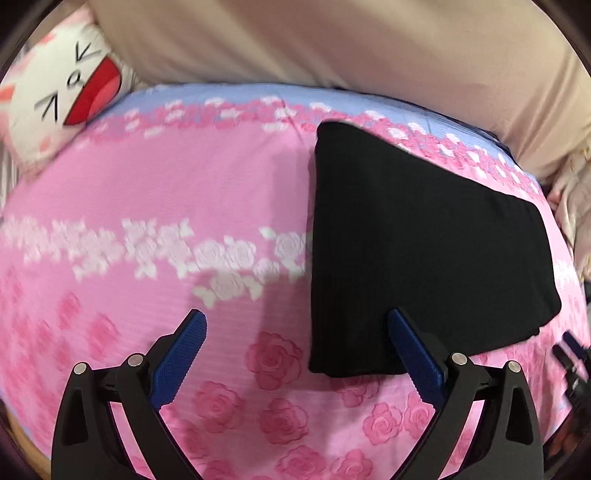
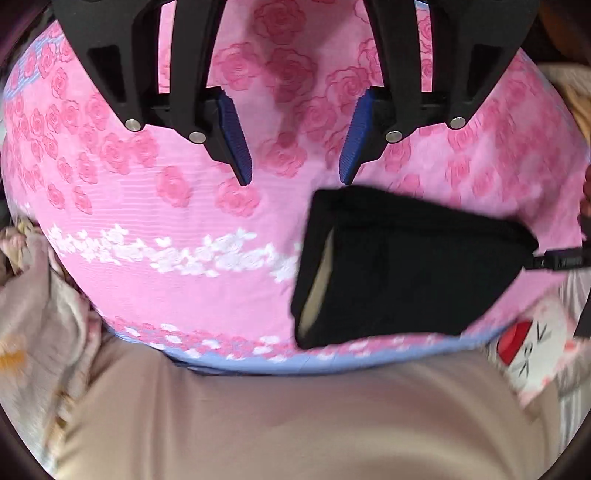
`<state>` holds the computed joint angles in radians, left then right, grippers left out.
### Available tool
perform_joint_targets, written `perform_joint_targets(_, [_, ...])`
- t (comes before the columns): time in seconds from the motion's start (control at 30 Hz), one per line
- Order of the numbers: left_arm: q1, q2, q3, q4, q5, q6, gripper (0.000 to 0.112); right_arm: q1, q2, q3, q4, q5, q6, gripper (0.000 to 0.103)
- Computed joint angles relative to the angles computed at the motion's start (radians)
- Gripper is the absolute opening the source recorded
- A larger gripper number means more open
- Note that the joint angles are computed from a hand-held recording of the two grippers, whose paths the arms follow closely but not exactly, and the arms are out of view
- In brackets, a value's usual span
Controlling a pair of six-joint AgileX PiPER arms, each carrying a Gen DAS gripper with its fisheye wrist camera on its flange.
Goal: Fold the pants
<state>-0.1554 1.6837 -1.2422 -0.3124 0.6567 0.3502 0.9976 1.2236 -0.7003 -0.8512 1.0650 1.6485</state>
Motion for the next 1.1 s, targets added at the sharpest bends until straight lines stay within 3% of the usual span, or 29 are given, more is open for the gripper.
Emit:
perform_joint_targets(0.1, [-0.003, 0.016, -0.015, -0.029, 0.002, -0.007, 0.098, -0.055, 0.073, -0.022, -0.022, -0.074, -0.050, 0.047])
perform_joint_targets(0.3, [0.043, 0.027, -0.060, -0.194, 0.093, 0.065, 0.098, -0.201, 0.119, -0.048, 0.023, -0.229, -0.181, 0.047])
perform_joint_targets(0.37, [0.011, 0.025, -0.038, -0.176, 0.048, 0.078, 0.098, -0.241, 0.091, -0.031, 0.026, -0.274, -0.185, 0.046])
perform_joint_targets(0.43, [-0.038, 0.057, -0.040, -0.068, 0.015, 0.004, 0.098, -0.278, 0.055, -0.011, 0.027, -0.320, -0.152, 0.038])
perform_joint_targets(0.53, [-0.029, 0.099, -0.037, -0.116, 0.011, 0.022, 0.098, -0.352, 0.015, 0.023, 0.083, -0.385, -0.122, 0.037])
perform_joint_targets(0.67, [-0.015, 0.103, -0.027, -0.166, 0.009, 0.063, 0.098, -0.265, 0.122, -0.055, 0.037, -0.241, -0.072, 0.050])
perform_joint_targets(0.73, [-0.013, 0.115, -0.026, -0.203, 0.004, 0.069, 0.098, -0.283, 0.145, -0.080, 0.044, -0.259, -0.090, 0.050])
perform_joint_targets(0.8, [-0.032, 0.115, -0.016, -0.209, -0.035, 0.054, 0.098, -0.363, 0.120, -0.052, 0.084, -0.391, -0.117, 0.036])
perform_joint_targets(0.87, [-0.057, 0.132, -0.032, -0.225, -0.056, 0.083, 0.098, -0.411, 0.093, -0.025, 0.106, -0.465, -0.107, 0.022])
perform_joint_targets(0.93, [-0.053, 0.167, -0.083, -0.280, -0.009, 0.156, 0.088, -0.427, 0.064, -0.008, 0.106, -0.505, -0.076, 0.016])
perform_joint_targets(0.97, [-0.037, 0.182, -0.110, -0.325, 0.036, 0.196, 0.064, -0.435, 0.030, 0.011, 0.093, -0.539, -0.044, 0.014])
perform_joint_targets(1.0, [-0.023, 0.192, -0.141, -0.338, 0.088, 0.196, 0.058, -0.431, 0.004, 0.012, 0.083, -0.539, -0.027, 0.014])
perform_joint_targets(1.03, [-0.011, 0.191, -0.165, -0.329, 0.125, 0.177, 0.048, -0.402, -0.025, 0.011, 0.060, -0.514, 0.008, 0.013])
perform_joint_targets(1.1, [0.025, 0.189, -0.197, -0.338, 0.213, 0.187, 0.040, -0.359, -0.078, -0.005, 0.043, -0.452, 0.025, 0.013])
